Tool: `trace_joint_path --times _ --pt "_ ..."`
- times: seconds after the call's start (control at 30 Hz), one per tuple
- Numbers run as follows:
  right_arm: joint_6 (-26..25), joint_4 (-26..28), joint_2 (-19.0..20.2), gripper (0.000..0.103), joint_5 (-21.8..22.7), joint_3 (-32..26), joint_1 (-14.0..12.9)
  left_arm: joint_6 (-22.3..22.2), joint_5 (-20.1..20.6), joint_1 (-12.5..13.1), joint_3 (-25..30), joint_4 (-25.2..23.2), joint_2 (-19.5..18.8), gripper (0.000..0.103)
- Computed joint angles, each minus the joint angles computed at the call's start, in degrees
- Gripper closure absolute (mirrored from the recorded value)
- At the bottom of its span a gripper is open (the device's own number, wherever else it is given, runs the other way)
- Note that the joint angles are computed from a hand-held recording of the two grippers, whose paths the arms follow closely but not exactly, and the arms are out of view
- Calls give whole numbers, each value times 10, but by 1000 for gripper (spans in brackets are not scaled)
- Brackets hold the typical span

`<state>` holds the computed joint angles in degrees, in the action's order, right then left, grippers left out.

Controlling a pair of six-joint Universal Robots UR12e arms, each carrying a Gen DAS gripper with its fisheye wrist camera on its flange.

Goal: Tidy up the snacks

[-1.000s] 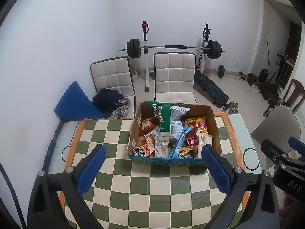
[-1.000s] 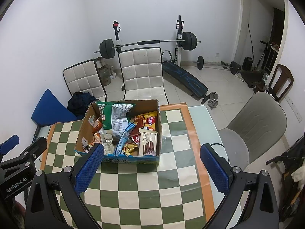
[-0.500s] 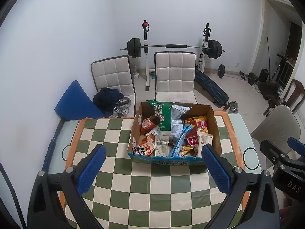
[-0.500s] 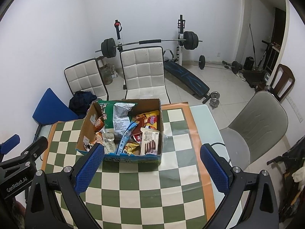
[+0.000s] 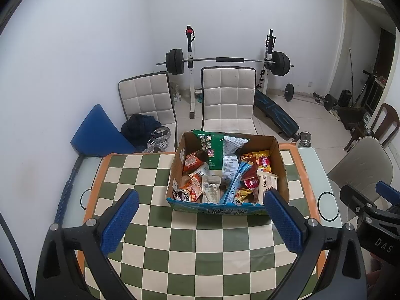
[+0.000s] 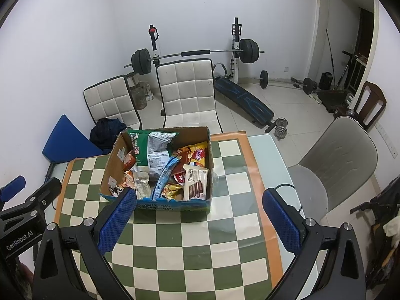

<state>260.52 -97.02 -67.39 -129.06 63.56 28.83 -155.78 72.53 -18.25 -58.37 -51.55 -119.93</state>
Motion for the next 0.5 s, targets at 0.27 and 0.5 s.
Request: trace_joint_path --times 0.27,0.5 --pt "1 0 -1 0 -2 1 1 0 0 0 1 -1 0 0" --pt "-1 -2 -1 0 -1 2 0 1 -1 0 0 0 0 0"
